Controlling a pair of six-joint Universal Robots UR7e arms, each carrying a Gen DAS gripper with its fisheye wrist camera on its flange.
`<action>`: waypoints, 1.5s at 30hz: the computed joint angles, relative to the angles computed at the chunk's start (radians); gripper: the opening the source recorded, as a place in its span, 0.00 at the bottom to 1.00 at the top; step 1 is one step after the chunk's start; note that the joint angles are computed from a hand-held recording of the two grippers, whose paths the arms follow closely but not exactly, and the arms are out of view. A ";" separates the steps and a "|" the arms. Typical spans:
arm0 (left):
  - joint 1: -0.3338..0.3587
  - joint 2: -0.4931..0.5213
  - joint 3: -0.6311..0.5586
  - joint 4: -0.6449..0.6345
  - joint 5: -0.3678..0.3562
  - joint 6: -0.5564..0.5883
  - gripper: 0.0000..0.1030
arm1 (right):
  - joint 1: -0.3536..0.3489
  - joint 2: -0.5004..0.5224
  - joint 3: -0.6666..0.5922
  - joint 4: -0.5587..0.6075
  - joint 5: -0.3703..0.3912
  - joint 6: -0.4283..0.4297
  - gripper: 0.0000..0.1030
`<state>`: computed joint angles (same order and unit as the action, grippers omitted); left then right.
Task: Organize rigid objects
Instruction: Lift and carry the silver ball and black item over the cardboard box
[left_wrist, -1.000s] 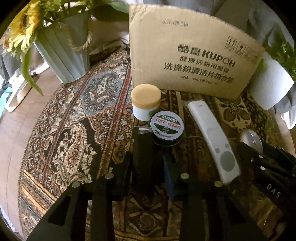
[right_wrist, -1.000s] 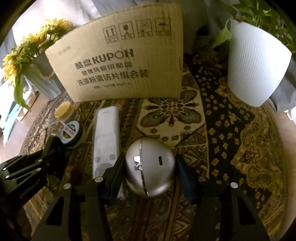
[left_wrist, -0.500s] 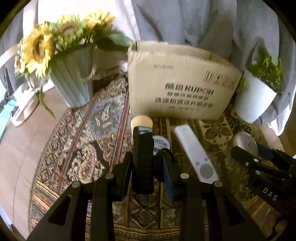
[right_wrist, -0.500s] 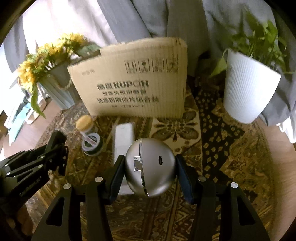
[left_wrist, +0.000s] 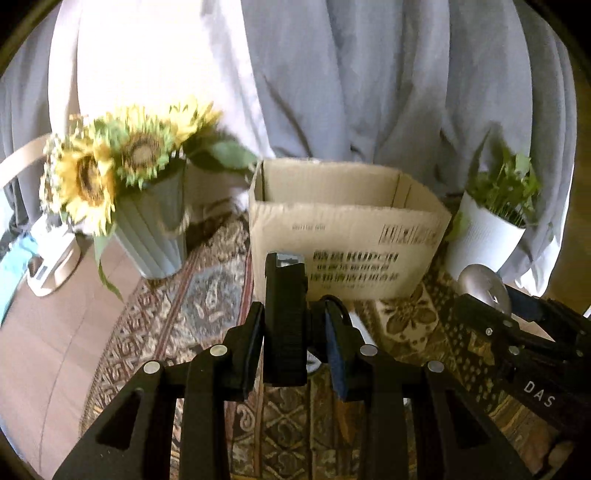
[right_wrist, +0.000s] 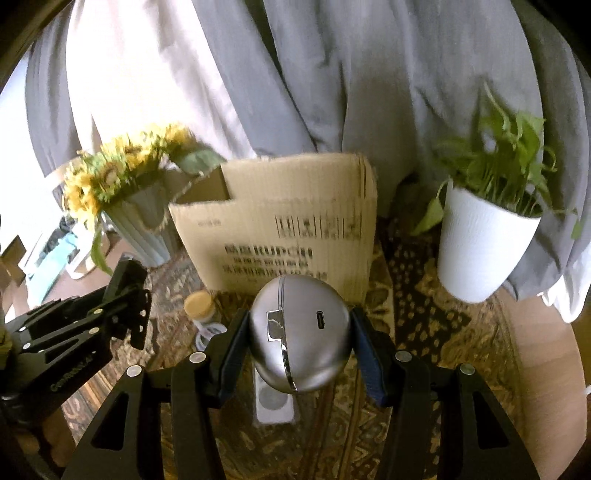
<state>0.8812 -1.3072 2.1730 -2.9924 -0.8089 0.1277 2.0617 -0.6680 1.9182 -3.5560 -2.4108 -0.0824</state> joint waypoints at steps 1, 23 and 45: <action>-0.003 0.001 -0.001 -0.012 0.000 0.011 0.31 | 0.004 0.001 -0.004 -0.012 -0.003 -0.012 0.54; -0.032 0.055 -0.158 -0.146 -0.095 0.275 0.31 | 0.042 0.022 -0.158 -0.211 0.001 -0.281 0.54; 0.063 0.228 -0.474 0.143 -0.174 0.256 0.31 | -0.038 0.041 -0.375 0.071 0.089 -0.281 0.54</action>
